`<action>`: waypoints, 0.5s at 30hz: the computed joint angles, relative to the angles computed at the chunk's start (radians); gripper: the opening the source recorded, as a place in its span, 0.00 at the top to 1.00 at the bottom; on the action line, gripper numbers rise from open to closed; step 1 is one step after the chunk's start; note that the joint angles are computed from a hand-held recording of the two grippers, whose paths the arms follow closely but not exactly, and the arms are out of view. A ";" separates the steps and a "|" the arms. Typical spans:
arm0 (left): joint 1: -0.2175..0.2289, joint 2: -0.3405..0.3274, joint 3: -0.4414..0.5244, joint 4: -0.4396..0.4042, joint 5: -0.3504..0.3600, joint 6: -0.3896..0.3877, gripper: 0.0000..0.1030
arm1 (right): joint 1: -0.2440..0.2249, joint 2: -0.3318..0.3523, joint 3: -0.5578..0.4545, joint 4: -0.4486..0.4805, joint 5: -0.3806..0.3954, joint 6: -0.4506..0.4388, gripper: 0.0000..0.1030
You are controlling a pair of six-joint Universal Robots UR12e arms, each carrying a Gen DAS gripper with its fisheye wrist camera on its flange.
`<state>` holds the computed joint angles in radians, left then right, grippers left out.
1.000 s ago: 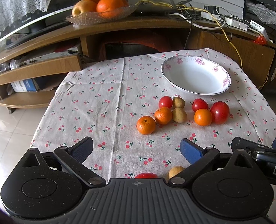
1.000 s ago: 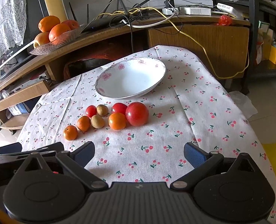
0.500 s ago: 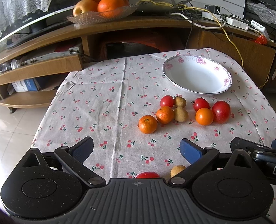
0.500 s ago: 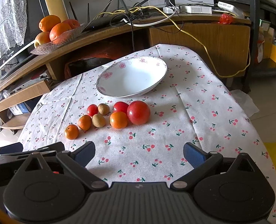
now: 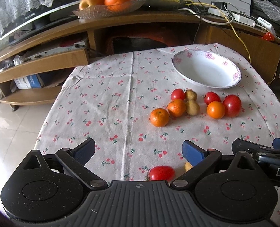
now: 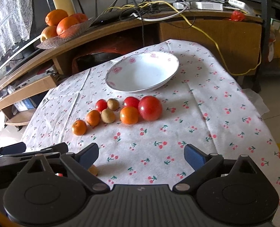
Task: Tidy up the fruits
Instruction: 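Grasp the small brown potato with the right tool while the left tool grasps a small red tomato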
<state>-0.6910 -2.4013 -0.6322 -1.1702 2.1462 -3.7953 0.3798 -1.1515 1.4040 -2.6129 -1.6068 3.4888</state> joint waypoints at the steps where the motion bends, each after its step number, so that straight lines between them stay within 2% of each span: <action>1: 0.001 0.005 -0.010 0.001 -0.002 0.002 0.03 | 0.000 0.001 -0.001 0.004 0.004 -0.005 0.06; 9: 0.008 0.047 -0.081 0.000 -0.018 -0.006 0.03 | 0.010 0.010 -0.011 0.016 0.028 -0.103 0.08; 15: 0.014 0.068 -0.115 0.001 -0.018 -0.003 0.03 | 0.015 0.021 -0.029 0.050 0.083 -0.196 0.16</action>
